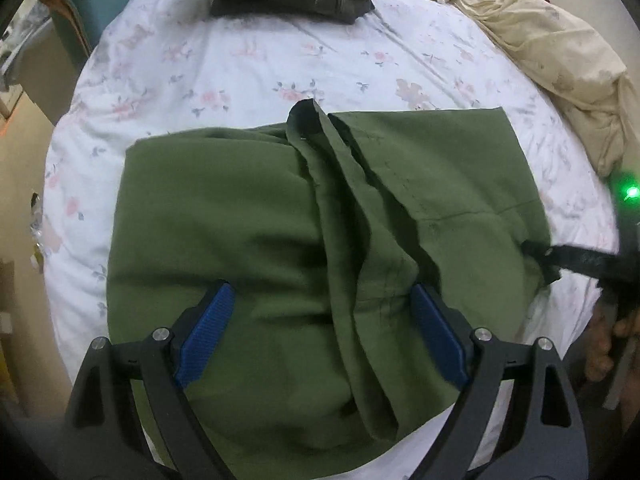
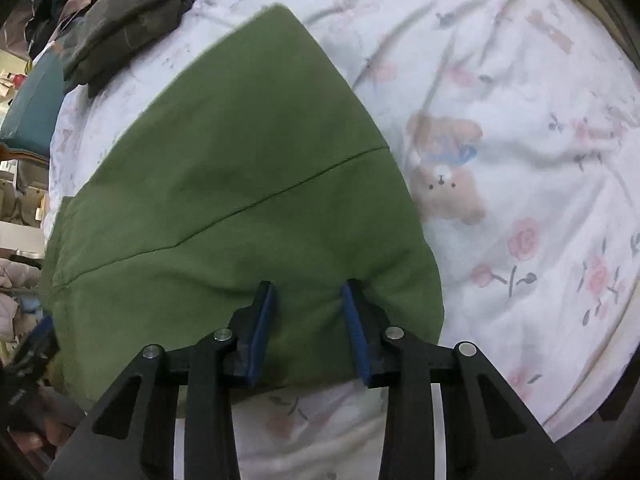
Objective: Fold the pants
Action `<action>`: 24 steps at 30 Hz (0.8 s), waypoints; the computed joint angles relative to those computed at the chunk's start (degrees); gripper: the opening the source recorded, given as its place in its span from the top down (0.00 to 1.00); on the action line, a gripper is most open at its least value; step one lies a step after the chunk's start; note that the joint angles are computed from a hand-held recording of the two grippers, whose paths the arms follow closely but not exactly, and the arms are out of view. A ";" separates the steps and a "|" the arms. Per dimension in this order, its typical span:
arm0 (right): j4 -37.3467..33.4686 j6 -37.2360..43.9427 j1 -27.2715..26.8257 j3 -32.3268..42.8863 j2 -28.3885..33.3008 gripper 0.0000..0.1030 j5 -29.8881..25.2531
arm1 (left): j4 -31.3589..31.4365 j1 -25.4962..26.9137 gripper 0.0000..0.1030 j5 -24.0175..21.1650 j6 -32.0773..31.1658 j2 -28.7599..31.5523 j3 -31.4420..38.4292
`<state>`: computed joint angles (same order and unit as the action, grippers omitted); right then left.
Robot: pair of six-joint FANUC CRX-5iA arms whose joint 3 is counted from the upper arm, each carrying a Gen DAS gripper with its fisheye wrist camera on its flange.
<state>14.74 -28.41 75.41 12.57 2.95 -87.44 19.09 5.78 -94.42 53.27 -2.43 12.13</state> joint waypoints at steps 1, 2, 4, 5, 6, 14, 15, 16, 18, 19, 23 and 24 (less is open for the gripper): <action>1.91 -1.84 0.79 -1.27 -0.90 0.61 1.25 | 0.84 0.42 0.15 0.65 -0.41 -0.36 -0.24; 5.42 -5.42 2.21 -3.41 -2.41 0.61 2.81 | 1.94 0.96 0.15 1.39 -0.78 -0.77 -0.75; 13.41 -12.58 5.38 -6.15 -4.13 0.57 1.30 | 4.19 2.14 0.15 2.68 -0.95 -1.32 -1.30; 15.13 -13.81 6.35 -5.28 -3.54 0.54 -2.02 | 4.87 2.47 0.15 2.99 -0.64 -1.34 -1.42; 16.61 -15.44 7.34 -4.79 -3.21 0.49 -5.45 | 5.43 2.68 0.15 3.05 -0.06 -1.16 -1.30; 8.56 -29.88 8.01 -14.01 -9.95 0.48 3.13 | 4.84 2.33 0.14 3.88 1.09 -0.92 -0.50; 7.95 -29.17 7.69 -13.99 -9.85 0.48 3.79 | 4.73 2.28 0.15 4.20 1.10 -0.97 -0.54; 7.54 -27.82 7.49 -13.22 -9.37 0.47 3.23 | 4.61 2.38 0.15 4.42 0.92 -1.24 -0.73; 7.27 -24.21 6.46 -11.86 -8.22 0.61 3.56 | 4.21 2.52 0.15 4.85 0.76 -1.41 -0.76; 7.54 -22.83 5.93 -11.71 -8.00 0.72 4.57 | 4.22 2.75 0.15 4.95 0.82 -1.45 -0.75; 10.69 -18.91 7.27 -7.32 -5.33 0.90 -0.77 | 5.21 3.76 0.15 4.32 1.04 -0.95 0.42; 12.94 -18.34 7.94 -6.40 -4.61 0.91 -1.68 | 5.30 4.16 0.15 4.48 0.63 -1.09 0.70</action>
<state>27.68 -46.74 83.36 6.16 -1.66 -89.12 24.39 9.94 -89.94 53.91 -3.51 12.83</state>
